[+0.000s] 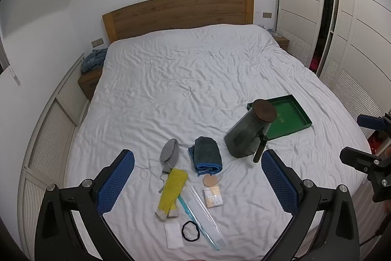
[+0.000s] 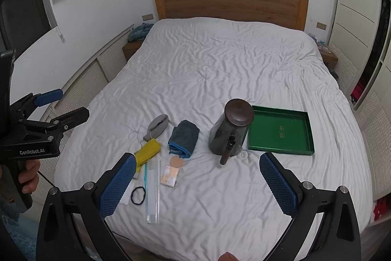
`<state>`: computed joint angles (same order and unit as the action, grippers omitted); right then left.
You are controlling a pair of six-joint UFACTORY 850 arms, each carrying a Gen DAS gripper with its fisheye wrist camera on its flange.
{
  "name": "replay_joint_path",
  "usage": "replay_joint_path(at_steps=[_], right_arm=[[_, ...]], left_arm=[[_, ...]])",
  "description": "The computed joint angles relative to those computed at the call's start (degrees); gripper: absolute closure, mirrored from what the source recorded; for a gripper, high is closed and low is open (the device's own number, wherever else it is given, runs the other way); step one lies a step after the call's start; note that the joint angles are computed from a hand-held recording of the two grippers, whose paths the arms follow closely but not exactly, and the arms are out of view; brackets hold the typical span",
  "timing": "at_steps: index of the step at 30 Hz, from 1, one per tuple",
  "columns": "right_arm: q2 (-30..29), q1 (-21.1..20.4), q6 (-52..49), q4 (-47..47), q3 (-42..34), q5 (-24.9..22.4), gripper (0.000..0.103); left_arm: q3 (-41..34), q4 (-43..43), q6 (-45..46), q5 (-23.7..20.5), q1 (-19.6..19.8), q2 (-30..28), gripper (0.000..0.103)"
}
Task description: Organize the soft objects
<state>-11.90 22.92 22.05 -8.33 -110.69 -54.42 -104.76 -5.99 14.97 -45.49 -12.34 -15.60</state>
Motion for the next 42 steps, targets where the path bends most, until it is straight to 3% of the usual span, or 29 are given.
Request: replay_joint_path(at_steps=[42], right_arm=[[-0.33, -0.26, -0.07, 0.20, -0.24, -0.68, 0.000]], left_arm=[[0.91, 0.25, -0.56, -0.28, -0.33, 0.34, 0.001]])
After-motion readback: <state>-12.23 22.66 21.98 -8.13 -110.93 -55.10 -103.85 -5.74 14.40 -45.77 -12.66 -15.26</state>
